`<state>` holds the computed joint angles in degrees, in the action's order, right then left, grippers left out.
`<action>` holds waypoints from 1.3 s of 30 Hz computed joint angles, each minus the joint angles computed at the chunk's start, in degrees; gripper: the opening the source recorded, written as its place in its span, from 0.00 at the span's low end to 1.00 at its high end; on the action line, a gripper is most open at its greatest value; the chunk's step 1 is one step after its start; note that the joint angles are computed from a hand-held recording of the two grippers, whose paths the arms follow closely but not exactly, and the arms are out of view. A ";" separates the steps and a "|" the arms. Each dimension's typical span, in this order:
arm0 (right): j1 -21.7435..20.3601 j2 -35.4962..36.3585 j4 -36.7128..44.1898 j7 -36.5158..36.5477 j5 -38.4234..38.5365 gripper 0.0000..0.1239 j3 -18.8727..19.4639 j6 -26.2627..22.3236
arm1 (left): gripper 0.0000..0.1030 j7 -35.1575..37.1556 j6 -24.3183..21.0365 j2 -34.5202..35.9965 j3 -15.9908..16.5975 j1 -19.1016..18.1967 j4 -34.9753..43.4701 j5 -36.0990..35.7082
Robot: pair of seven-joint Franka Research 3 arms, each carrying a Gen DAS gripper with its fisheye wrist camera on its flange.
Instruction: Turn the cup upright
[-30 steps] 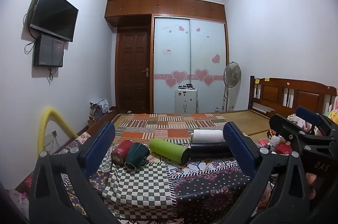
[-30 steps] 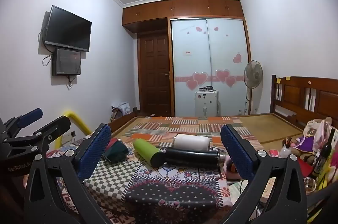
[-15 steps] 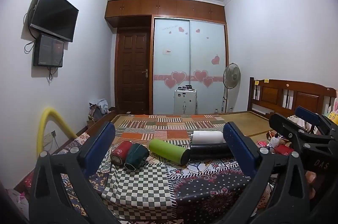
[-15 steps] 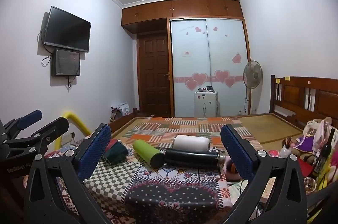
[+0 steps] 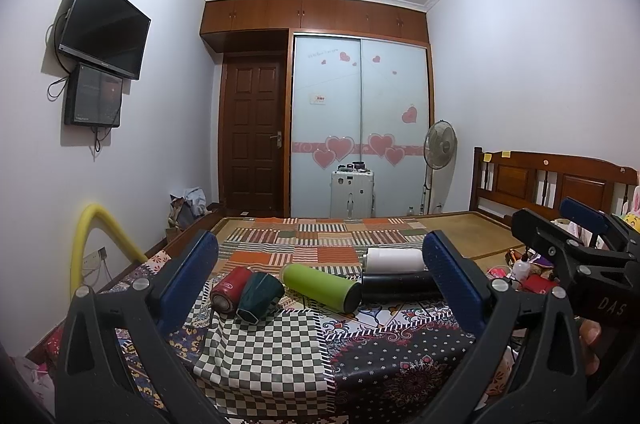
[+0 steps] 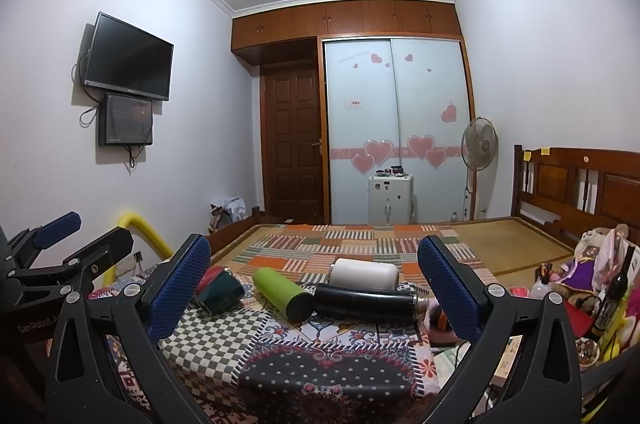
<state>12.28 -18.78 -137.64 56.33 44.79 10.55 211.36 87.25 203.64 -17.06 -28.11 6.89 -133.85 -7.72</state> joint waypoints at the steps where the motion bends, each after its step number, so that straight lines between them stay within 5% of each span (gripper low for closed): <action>1: -0.04 0.05 0.09 -0.08 0.07 0.83 0.05 0.00 | 1.00 0.13 0.06 -0.02 -0.26 0.18 -0.03 -0.24; 39: 0.62 0.35 0.20 0.07 -0.32 0.83 -0.39 0.56 | 1.00 -1.56 -0.69 -0.93 -0.70 1.47 0.28 1.31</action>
<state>12.90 -18.43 -137.44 56.40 44.47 10.16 211.92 85.70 202.96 -17.99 -28.81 8.36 -133.57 -6.41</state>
